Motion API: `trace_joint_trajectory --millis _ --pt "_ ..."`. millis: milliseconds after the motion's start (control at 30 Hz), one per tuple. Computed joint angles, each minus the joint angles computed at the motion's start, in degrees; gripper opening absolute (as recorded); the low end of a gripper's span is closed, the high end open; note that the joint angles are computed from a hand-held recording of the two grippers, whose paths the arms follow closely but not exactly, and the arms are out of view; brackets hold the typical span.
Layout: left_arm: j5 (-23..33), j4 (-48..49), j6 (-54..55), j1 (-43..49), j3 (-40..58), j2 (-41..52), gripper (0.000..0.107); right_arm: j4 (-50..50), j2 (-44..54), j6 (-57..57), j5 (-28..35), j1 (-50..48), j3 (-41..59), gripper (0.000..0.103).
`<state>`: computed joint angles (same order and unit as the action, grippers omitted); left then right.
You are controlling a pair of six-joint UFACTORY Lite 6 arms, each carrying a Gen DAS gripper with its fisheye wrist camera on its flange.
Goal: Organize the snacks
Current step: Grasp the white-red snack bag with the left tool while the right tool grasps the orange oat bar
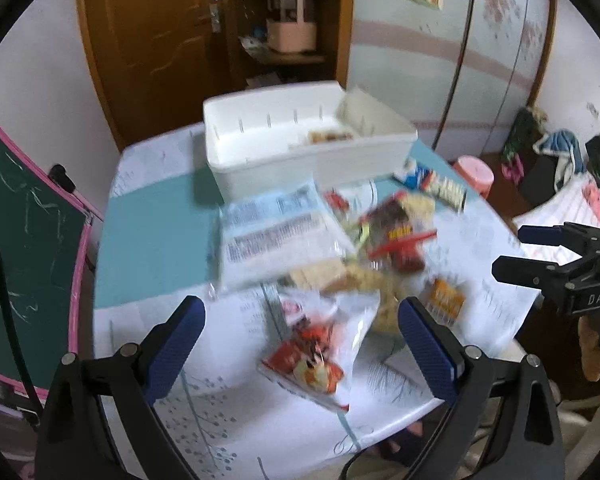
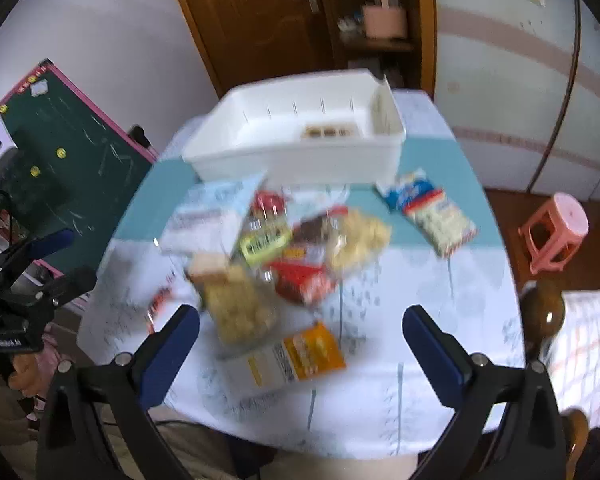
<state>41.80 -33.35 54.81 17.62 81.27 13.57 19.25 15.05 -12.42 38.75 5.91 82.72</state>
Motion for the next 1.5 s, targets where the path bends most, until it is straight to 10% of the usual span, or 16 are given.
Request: trace_joint_trajectory --millis 500,1200,1500 --pt "-4.41 2.92 -0.55 -3.91 -1.28 10.38 0.097 6.01 14.96 1.61 10.07 2.50 2.92 0.069" --pt "-2.76 8.23 -9.61 -4.68 8.05 21.91 0.096 -20.16 20.96 23.49 2.85 16.78 9.16 0.065" --pt "-3.66 9.69 -10.90 -5.04 6.10 21.49 0.060 -12.27 13.72 15.60 -0.16 11.43 -0.07 0.045"
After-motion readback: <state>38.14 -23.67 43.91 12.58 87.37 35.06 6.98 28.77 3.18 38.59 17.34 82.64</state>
